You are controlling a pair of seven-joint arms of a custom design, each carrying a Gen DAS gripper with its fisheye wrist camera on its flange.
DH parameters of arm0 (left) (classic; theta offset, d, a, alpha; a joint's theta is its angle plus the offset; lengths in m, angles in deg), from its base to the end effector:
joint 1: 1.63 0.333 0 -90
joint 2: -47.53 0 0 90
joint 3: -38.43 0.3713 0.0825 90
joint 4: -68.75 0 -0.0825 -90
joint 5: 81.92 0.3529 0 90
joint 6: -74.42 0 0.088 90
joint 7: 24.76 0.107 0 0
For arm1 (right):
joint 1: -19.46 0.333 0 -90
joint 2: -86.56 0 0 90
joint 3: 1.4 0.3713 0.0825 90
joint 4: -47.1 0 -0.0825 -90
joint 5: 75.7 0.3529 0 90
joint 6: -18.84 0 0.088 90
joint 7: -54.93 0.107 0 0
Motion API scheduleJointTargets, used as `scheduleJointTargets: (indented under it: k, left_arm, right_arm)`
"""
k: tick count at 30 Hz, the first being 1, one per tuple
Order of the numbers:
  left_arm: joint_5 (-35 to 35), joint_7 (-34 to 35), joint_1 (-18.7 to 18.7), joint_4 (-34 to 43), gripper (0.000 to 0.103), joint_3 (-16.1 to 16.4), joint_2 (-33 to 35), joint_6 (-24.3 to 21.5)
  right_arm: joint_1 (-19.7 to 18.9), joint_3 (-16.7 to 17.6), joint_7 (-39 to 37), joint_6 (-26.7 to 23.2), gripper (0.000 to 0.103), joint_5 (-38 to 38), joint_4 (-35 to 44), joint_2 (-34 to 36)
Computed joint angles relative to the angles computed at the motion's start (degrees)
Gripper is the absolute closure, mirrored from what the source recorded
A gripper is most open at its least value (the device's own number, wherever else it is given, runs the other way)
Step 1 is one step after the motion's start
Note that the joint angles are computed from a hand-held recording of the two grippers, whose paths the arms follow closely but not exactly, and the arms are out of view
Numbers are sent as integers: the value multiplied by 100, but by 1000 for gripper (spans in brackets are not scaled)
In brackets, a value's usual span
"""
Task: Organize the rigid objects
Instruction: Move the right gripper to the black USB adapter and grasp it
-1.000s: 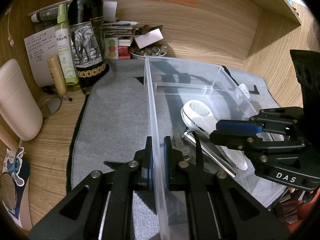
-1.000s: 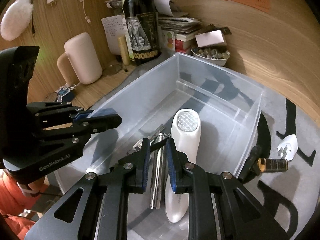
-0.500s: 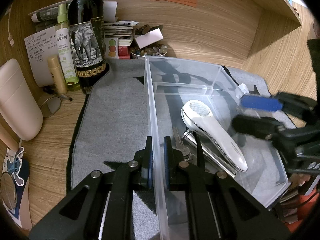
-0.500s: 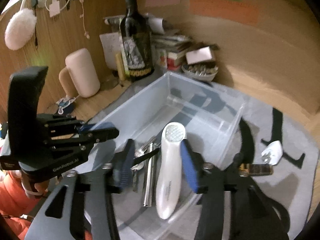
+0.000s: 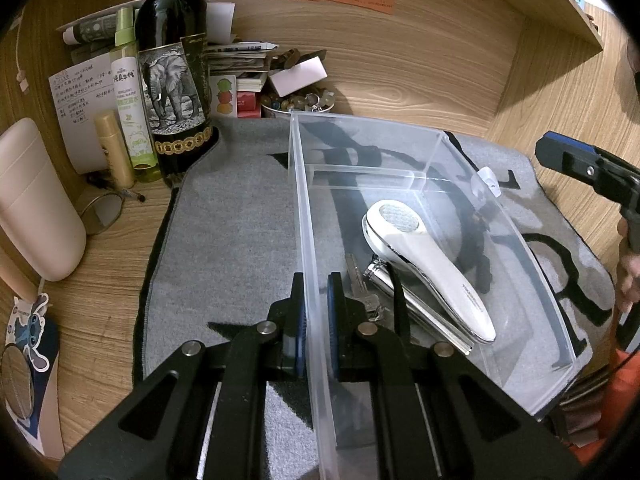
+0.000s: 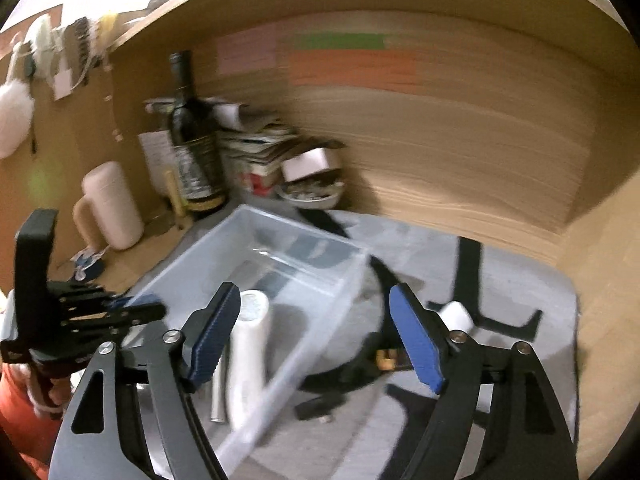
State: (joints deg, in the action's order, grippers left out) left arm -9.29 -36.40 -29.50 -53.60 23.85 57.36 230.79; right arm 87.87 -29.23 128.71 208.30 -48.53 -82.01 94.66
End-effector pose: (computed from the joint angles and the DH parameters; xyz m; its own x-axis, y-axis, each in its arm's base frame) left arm 0.3987 -0.4050 0.4323 -0.0885 -0.9894 0.1150 -0.7254 -0.0151 -0.6882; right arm 0.4495 0.3391 0.4942 0.5138 -0.8572 -0.0357 -0.5344 -0.2872 -0.7949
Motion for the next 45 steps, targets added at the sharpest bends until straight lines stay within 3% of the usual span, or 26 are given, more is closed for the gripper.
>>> scheduleJointTargets:
  k: [3,7,11,13,15,16,21,22,24,25,27,30,33,36,41,43,45]
  left_arm:
    - [3,-3,-1,0,96,2,1,3]
    - [-1,3,-2,0,96,3,1,5]
    - [-6,11,-3,0,96,3,1,1]
    - [-22,48,-4,-5,96,1,-3,-17]
    - [-20,57,-3,-27,96,0,-17,-29]
    - [-15,52,0,-41,96,1,-26,-30]
    - [0,32,13,-64,96,-5,-39,-23]
    - [-13,41,11,-54,96,-11,-34,-36]
    - [-17,48,11,-53,96,-12,-32,-37]
    - [-15,48,12,-56,96,-12,-34,-34]
    - [-7,41,18,-74,96,-8,-46,-22]
    - [-6,39,16,-70,96,-9,-44,-30]
    - [-3,29,21,-69,96,-8,-42,-13]
    - [0,17,19,-77,96,-11,-40,-10]
    - [16,7,20,-82,96,-11,-40,-14]
    - [22,-3,22,-86,96,-11,-41,-10]
    - [21,3,23,-98,96,-11,-50,-13]
  right_arm:
    - [249,-395,74,-61,28,72,-45,38]
    - [83,-379,316,-241,28,-104,-124,91]
    - [-713,376,344,-471,28,-210,-240,102]
    - [-890,558,407,-551,28,-295,-315,122]
    - [-1466,1193,213,-629,28,-179,-366,108]
    - [-1608,1348,186,-654,28,-203,-381,115]
    - [-2089,1856,145,-893,28,-495,-394,210]
    - [-2134,1899,170,-931,29,-574,-384,234]
    - [-1964,1658,551,-991,29,-1091,-376,317]
    - [-2075,1774,512,-1012,29,-1084,-358,342]
    - [-2659,2416,219,-945,30,-777,-356,349]
    - [-3025,2774,199,-844,36,-850,-363,373]
    - [-3655,3443,0,-843,43,-762,-325,402]
    - [-3528,3299,229,-825,44,-1116,-364,387]
    - [-2978,2666,764,-848,44,-1884,-432,364]
    - [-3077,2746,828,-826,45,-1976,-432,370]
    - [-3339,3009,766,-825,53,-1927,-412,386]
